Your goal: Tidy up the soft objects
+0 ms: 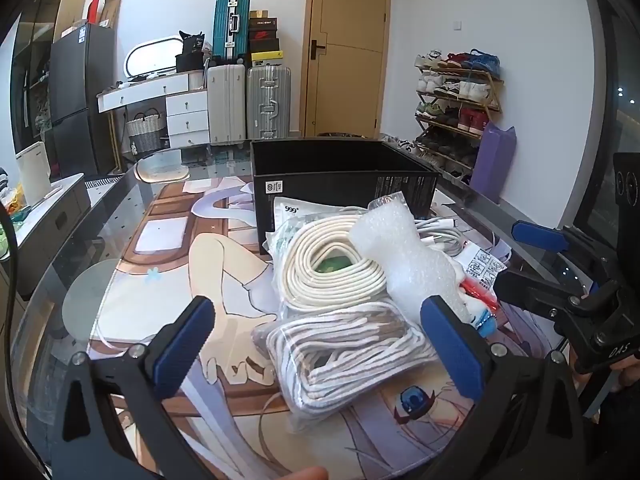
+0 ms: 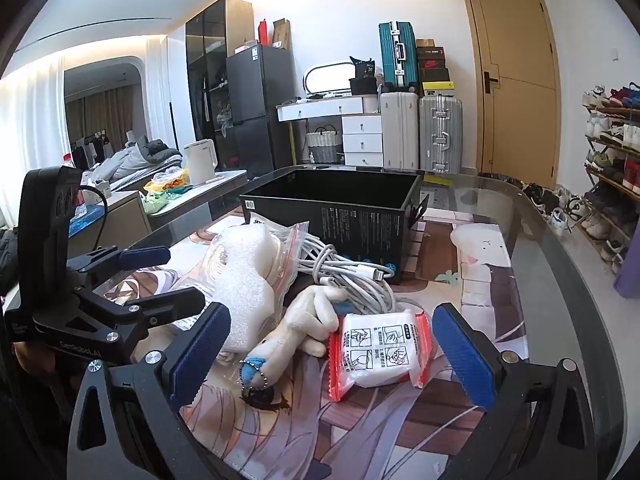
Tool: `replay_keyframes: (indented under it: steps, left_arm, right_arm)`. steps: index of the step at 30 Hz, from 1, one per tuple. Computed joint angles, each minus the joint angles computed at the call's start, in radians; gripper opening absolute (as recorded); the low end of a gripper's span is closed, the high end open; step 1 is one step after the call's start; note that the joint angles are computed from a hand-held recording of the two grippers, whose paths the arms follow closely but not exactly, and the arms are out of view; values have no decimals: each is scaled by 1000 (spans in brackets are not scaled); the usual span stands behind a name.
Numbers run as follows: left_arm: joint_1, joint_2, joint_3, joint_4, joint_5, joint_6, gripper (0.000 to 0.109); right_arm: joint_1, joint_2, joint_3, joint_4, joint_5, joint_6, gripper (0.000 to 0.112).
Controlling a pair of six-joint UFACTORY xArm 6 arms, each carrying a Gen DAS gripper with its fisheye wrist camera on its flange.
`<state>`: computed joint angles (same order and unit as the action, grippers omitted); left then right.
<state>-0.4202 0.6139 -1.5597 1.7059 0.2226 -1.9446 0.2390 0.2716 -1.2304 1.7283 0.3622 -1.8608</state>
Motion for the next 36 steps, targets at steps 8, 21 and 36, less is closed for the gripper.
replay_keyframes:
  steps: [8, 21, 36]
  left_arm:
    - [7, 7, -5, 8, -6, -15, 103]
    - [18, 6, -3, -2, -24, -2, 103]
    - [11, 16, -9, -25, -14, 28, 103]
  right_arm:
    - [0, -2, 4, 8, -15, -15, 103]
    - [4, 14, -9, -9, -33, -3, 103]
    - [2, 19, -21, 17, -55, -10, 103]
